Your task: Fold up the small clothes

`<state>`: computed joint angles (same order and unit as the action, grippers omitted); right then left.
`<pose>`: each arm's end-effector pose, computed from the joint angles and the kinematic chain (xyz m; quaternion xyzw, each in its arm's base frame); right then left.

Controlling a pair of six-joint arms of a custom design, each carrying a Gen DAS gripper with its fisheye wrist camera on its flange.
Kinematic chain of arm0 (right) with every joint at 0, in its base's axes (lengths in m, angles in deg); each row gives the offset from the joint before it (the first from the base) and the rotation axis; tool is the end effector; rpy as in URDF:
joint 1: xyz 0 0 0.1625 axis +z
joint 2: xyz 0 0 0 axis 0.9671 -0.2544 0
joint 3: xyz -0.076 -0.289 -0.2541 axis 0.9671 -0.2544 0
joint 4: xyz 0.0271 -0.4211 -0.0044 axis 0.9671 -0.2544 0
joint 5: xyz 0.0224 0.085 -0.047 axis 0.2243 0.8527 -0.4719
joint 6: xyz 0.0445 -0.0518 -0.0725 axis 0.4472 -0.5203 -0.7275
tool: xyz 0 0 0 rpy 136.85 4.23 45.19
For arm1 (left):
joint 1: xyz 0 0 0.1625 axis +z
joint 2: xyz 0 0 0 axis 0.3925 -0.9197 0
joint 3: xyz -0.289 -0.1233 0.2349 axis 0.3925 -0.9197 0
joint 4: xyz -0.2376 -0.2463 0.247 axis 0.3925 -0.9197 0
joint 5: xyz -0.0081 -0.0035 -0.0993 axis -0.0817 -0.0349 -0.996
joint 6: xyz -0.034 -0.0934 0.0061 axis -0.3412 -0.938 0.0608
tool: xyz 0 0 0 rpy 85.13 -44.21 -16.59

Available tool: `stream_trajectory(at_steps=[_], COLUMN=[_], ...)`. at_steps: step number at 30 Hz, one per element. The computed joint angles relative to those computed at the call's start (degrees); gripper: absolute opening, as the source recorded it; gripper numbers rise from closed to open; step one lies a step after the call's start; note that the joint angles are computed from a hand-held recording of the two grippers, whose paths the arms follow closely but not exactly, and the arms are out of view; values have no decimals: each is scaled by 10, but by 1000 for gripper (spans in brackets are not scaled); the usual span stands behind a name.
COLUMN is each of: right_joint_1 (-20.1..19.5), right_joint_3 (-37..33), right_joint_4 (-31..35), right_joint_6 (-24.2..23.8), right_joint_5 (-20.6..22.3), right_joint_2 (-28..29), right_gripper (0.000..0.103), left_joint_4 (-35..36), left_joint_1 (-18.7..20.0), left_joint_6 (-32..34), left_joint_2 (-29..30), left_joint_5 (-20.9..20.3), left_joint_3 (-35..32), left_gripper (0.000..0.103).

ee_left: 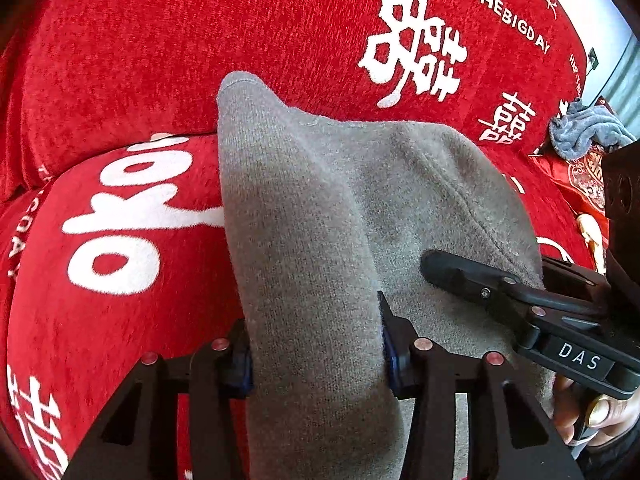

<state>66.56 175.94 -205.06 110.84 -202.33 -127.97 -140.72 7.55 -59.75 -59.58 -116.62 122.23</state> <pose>0.3341 -0.1989 0.2087 -0.0700 -0.8765 0.4117 0.2395 -0.2688 -0.3474 0.2793 0.4066 0.9002 -0.0357 0.1515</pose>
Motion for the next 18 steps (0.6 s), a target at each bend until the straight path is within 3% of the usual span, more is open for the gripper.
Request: stream_trajectory(at_steps=[18], right_joint_1=[88], right_joint_3=[-61], right_joint_4=[128], right_joint_6=[156], right_joint_5=[-1], right_joint_2=[82], right_gripper=[33], left_joint_4=[110], left_joint_1=[-32], left_joint_6=[-25], left_joint_2=[-145], left_joint_5=[13], left_joint_3=[34], left_gripper=[48])
